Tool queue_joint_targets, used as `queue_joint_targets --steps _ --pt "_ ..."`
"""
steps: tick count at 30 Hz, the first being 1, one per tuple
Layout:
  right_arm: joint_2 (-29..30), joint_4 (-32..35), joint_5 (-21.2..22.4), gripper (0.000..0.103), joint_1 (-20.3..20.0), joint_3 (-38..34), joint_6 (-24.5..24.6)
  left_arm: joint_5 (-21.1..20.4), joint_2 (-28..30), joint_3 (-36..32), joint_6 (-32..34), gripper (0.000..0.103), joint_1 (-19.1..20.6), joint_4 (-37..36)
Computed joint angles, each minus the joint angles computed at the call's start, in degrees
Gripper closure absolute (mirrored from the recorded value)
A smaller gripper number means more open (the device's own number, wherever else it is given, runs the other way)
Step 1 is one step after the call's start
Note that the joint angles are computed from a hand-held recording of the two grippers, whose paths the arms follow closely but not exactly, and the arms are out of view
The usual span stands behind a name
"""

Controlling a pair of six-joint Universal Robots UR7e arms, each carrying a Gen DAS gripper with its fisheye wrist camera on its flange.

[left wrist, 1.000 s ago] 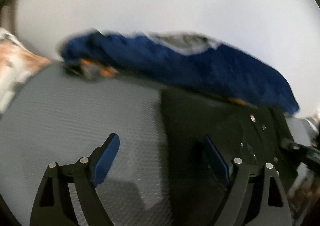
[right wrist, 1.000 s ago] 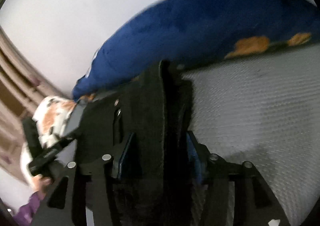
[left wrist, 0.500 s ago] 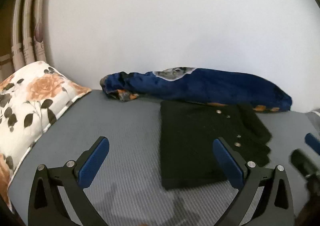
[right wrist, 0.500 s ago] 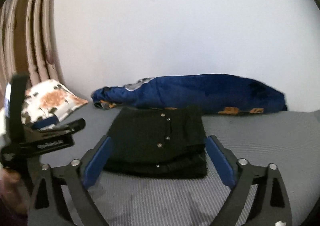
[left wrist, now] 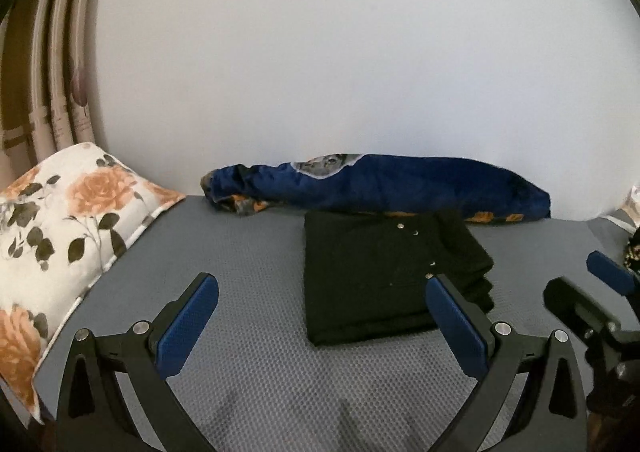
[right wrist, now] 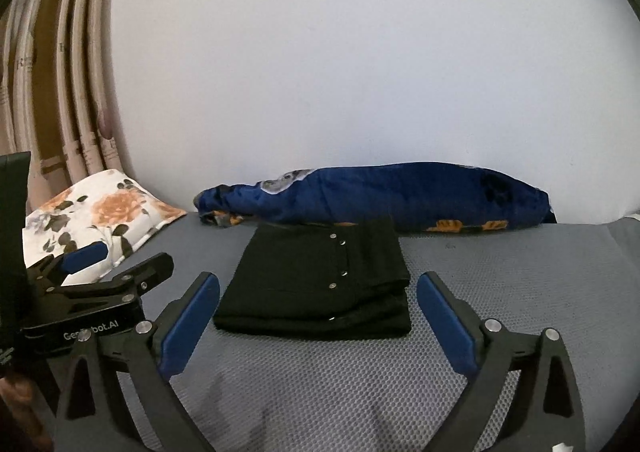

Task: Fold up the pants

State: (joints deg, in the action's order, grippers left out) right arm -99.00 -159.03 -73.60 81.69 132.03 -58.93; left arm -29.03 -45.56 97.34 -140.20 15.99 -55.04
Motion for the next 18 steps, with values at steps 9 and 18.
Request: queue_joint_targets --steps 9,18 --pt "-3.63 2.45 -0.01 0.004 0.27 1.32 -0.17 -2.11 2.31 -2.46 -3.96 0.0 -1.75 5.1" --pt "-6.61 6.12 0.44 0.002 -0.31 1.48 -0.55 -3.45 3.57 -4.18 -4.97 0.0 -3.72 6.83"
